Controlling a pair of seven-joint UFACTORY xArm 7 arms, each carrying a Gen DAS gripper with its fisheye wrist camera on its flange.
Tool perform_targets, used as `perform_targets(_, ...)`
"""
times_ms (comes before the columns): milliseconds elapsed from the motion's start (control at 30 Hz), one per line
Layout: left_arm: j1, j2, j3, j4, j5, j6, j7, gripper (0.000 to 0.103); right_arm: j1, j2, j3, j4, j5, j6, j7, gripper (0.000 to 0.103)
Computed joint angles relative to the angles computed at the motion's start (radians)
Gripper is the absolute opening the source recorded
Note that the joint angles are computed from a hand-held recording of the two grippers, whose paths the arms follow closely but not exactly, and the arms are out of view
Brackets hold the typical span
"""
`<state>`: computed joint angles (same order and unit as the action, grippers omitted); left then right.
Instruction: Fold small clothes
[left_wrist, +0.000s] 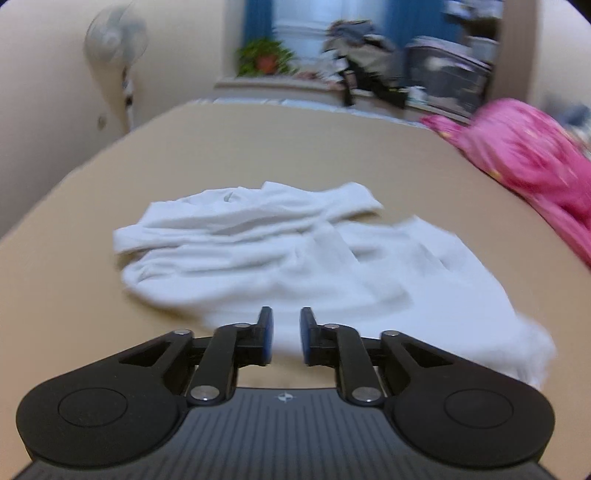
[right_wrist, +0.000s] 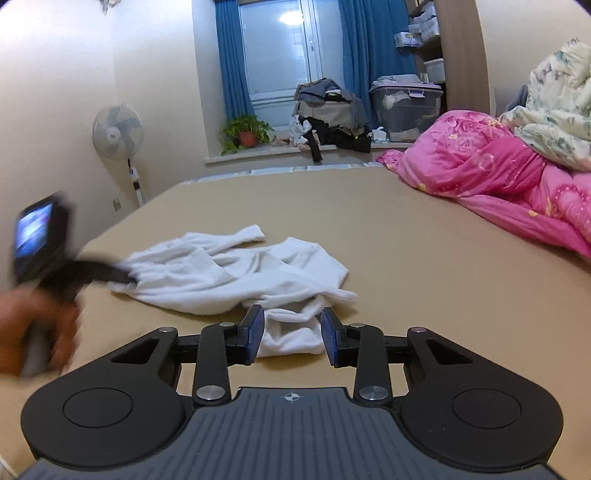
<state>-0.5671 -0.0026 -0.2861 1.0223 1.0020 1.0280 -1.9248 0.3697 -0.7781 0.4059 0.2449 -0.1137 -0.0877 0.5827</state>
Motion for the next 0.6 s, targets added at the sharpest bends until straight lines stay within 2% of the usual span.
perform_targets(33, 0.023, 0.038, 0.023, 0.031, 0.016, -0.008, -0.009, 0.041, 0.015, 0.006, -0.017, 0.000, 0.003, 0.010, -0.002, 0.036)
perform_targets(67, 0.043, 0.074, 0.049, 0.058, 0.034, -0.029, -0.021, 0.063, 0.035, 0.014, -0.047, 0.000, 0.003, 0.014, -0.012, 0.037)
perform_targets(133, 0.081, 0.125, 0.096, 0.088, 0.028, -0.127, -0.030, 0.085, 0.063, 0.036, -0.083, 0.005, 0.013, 0.011, -0.020, 0.040)
perform_targets(200, 0.120, 0.167, 0.114, 0.104, 0.010, -0.218, -0.013, 0.085, 0.060, 0.050, -0.081, 0.010, 0.023, 0.004, -0.015, 0.048)
perform_targets(233, 0.102, 0.200, 0.139, 0.129, 0.008, -0.211, 0.006, 0.083, 0.055, 0.053, -0.076, 0.013, 0.024, 0.000, -0.015, 0.049)
perform_targets(300, 0.077, 0.242, 0.153, 0.150, 0.031, -0.184, 0.043, 0.039, 0.059, 0.075, -0.077, 0.021, 0.026, -0.007, -0.019, 0.051)
perform_targets(333, 0.091, 0.252, 0.145, 0.144, 0.023, -0.208, 0.080, 0.010, 0.061, 0.088, -0.079, 0.026, 0.024, -0.008, -0.025, 0.052)
perform_targets(400, 0.043, 0.209, 0.167, 0.091, 0.079, -0.211, 0.040, 0.008, 0.061, 0.116, -0.071, 0.043, 0.021, 0.004, -0.034, 0.052)
perform_targets(467, 0.020, 0.095, 0.147, -0.019, 0.152, -0.220, -0.043, 0.007, 0.063, 0.139, -0.072, 0.056, 0.024, 0.005, -0.036, 0.052)
perform_targets(533, -0.007, -0.052, 0.079, -0.142, 0.170, -0.167, -0.070, 0.006, 0.074, 0.166, -0.087, 0.070, 0.037, 0.002, -0.032, 0.052)
perform_targets(600, -0.053, -0.220, -0.013, -0.256, 0.092, -0.066, -0.045, 0.006, 0.048, 0.179, -0.066, 0.078, 0.046, -0.011, -0.017, 0.052)
